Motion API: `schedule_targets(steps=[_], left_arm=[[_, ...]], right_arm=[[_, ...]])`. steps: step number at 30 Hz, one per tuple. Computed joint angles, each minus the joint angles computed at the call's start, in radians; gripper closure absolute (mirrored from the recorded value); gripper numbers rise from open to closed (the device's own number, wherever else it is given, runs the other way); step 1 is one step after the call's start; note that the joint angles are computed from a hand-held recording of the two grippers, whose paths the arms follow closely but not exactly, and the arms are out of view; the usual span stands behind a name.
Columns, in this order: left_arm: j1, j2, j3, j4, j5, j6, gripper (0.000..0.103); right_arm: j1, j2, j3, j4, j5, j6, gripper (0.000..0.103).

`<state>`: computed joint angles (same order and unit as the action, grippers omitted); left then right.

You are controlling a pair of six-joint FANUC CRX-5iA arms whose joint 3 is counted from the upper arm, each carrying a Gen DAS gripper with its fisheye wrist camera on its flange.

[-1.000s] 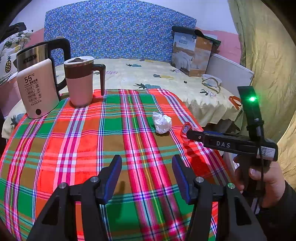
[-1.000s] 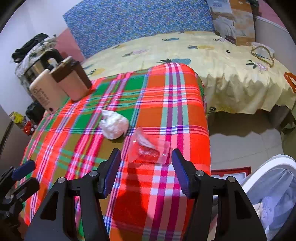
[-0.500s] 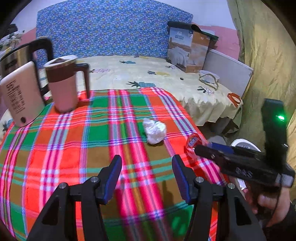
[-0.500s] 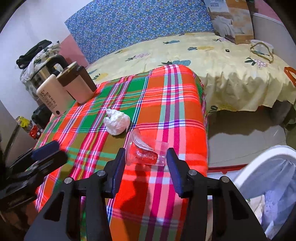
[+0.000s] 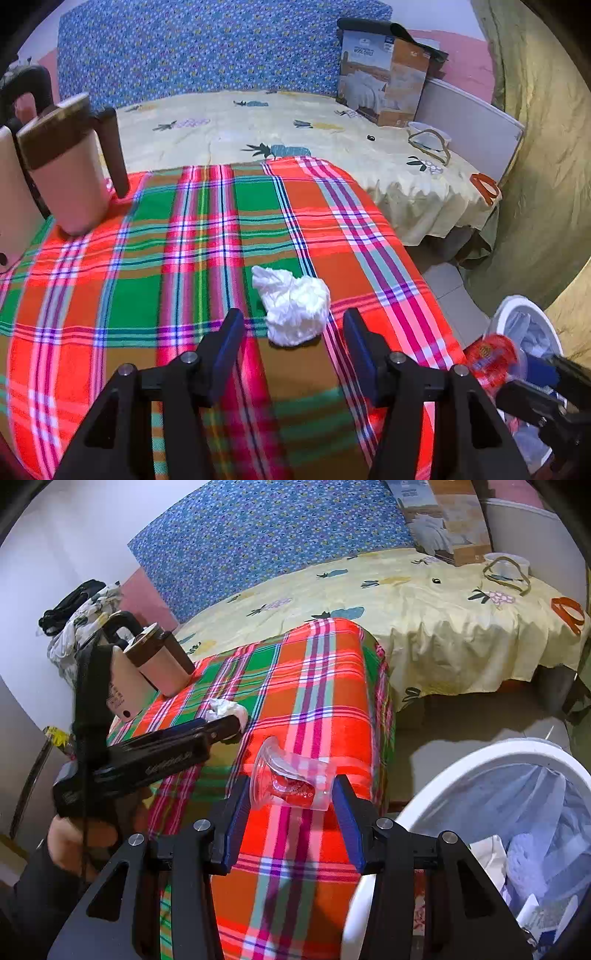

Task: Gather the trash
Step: 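Grasp the crumpled tissue with the left gripper while the right gripper grasps the clear cup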

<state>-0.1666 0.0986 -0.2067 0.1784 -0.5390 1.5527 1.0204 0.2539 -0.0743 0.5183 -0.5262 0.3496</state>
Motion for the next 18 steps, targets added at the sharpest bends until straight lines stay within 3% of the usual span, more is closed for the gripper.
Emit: schedule_targets(steps=[3,18], left_arm=[[0.011,0.023,0.007,0.037,-0.021,-0.02,0.072],[-0.035,-0.174,-0.157,0.086,0.027,-0.069,0.076]], right_arm=[[-0.003,-0.013,-0.023,0.009,0.013,-0.018,0.056],[0.045,-0.124,-0.175,0.198,-0.001,-0.217,0.056]])
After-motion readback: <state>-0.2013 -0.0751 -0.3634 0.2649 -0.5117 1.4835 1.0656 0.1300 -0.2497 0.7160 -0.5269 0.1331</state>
